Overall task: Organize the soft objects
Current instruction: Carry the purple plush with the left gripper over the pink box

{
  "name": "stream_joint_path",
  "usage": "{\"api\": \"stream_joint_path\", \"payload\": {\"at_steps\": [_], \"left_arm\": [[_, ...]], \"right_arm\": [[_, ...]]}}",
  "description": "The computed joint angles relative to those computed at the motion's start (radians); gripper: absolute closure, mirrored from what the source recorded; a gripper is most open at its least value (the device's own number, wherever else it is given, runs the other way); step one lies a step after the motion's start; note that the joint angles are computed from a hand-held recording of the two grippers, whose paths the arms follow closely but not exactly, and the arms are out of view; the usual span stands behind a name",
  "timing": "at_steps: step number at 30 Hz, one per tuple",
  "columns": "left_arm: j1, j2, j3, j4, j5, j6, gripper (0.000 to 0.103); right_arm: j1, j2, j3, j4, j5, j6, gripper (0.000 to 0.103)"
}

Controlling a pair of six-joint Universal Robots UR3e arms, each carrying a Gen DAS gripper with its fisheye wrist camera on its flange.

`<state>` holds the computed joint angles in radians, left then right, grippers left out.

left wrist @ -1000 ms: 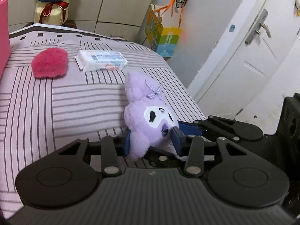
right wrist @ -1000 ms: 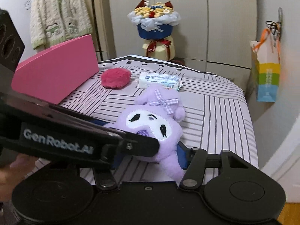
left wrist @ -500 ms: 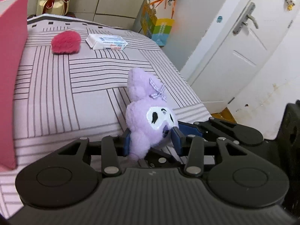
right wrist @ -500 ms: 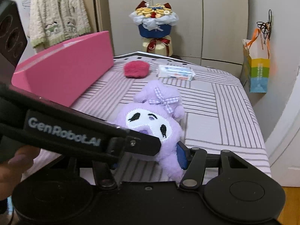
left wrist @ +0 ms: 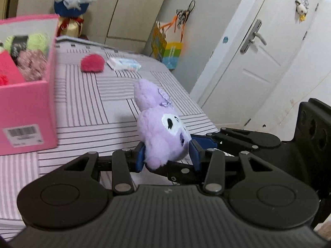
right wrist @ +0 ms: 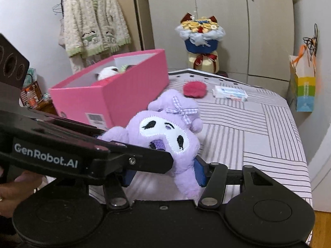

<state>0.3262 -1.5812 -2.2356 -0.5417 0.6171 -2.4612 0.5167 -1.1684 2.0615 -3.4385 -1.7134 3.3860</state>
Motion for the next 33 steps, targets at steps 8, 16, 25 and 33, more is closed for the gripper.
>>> {"api": "stream_joint_path", "payload": {"at_steps": [8, 16, 25, 33], "left_arm": [[0.173, 0.235, -0.074, -0.253, -0.091, 0.187, 0.061], [0.299, 0.363, -0.034, -0.416, -0.144, 0.295, 0.061], [0.384, 0.282, 0.120, -0.473, -0.159, 0.326, 0.061], [0.338, 0.030, 0.292, -0.302, -0.114, 0.175, 0.061]], "right_arm": [[0.083, -0.025, -0.127, 0.134, -0.046, -0.050, 0.043], [0.143, 0.043, -0.335, 0.196, -0.093, -0.157, 0.046], [0.138, 0.201, -0.665, 0.318, -0.024, -0.210, 0.046], [0.113, 0.403, -1.029, 0.503, 0.030, -0.188, 0.046]]}}
